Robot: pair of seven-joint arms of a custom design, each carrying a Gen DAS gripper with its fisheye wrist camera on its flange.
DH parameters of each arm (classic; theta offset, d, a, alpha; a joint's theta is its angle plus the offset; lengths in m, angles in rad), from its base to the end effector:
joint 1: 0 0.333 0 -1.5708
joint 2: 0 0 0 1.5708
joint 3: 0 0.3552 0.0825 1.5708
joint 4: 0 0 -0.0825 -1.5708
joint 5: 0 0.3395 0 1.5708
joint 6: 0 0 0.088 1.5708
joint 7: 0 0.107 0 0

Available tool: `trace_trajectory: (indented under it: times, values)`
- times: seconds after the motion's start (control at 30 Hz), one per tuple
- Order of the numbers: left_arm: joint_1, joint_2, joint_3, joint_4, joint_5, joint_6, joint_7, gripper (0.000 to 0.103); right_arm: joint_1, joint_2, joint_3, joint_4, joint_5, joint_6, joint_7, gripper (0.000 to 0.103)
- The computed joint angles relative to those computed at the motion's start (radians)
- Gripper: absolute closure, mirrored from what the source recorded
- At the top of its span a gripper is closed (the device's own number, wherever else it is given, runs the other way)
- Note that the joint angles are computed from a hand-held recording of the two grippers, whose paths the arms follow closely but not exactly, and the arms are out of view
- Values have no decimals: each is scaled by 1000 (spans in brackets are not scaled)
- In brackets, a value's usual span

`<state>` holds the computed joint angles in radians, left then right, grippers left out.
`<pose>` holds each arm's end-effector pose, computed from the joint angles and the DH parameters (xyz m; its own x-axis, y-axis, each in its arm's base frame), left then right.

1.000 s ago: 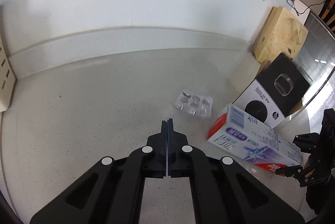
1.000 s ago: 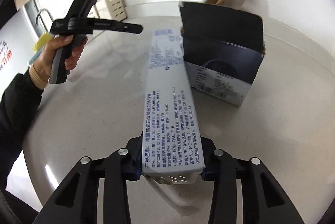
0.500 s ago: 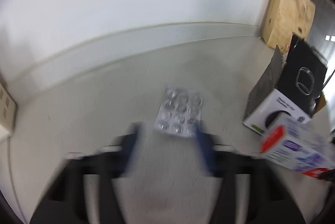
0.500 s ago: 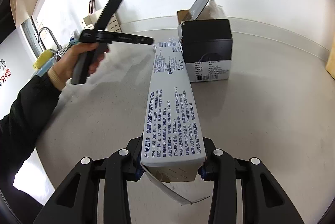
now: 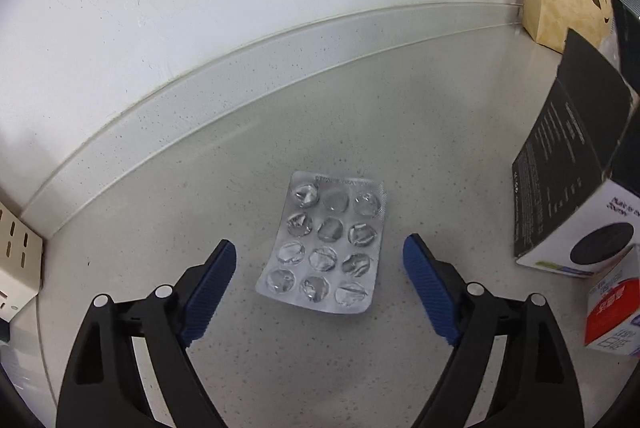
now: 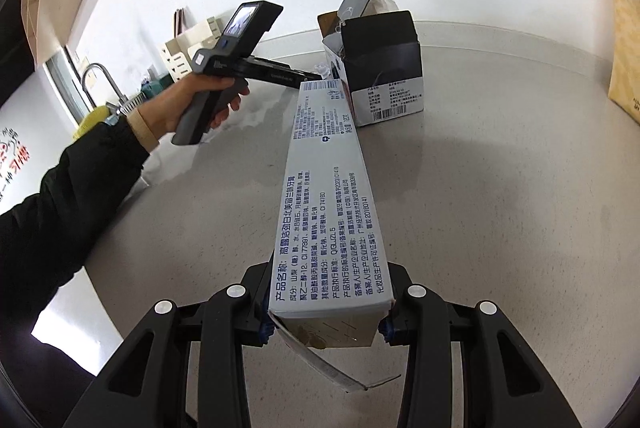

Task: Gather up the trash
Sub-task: 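Grasp the silver blister pack with the left tool, then carry the blister pack and toothpaste box down over the wastebasket with both tools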

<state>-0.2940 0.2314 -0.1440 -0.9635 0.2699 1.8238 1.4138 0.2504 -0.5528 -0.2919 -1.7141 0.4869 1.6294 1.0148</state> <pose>0.5414 -0.2091 0.8295 -0.2036 -0.9714 -0.1220 -0.7566 0.2352 -0.6102 0.2941 -0.0294 0.8404 0.6281 -0.7349 -0.2557 -0.6734 -0.3487 -0.6519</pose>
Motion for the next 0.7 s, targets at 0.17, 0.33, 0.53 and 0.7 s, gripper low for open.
trace_trajectory:
  times: [0.17, 0.33, 0.53, 0.7]
  values:
    - [5, -30, -6, -50, -22, 32, -14, 47, -3, -20, -18, -9, 12, 2, -4, 61]
    - [6, -85, -18, -137, -29, 74, -49, 48, -1, -38, -27, -9, 14, 13, 2, 61]
    - [41, -237, -50, -317, -100, 178, -71, 48, 10, -78, -40, -1, -2, -15, 16, 61]
    - [65, -371, -90, -414, -127, 189, -87, 48, 28, -142, -44, -14, -18, -51, 39, 61]
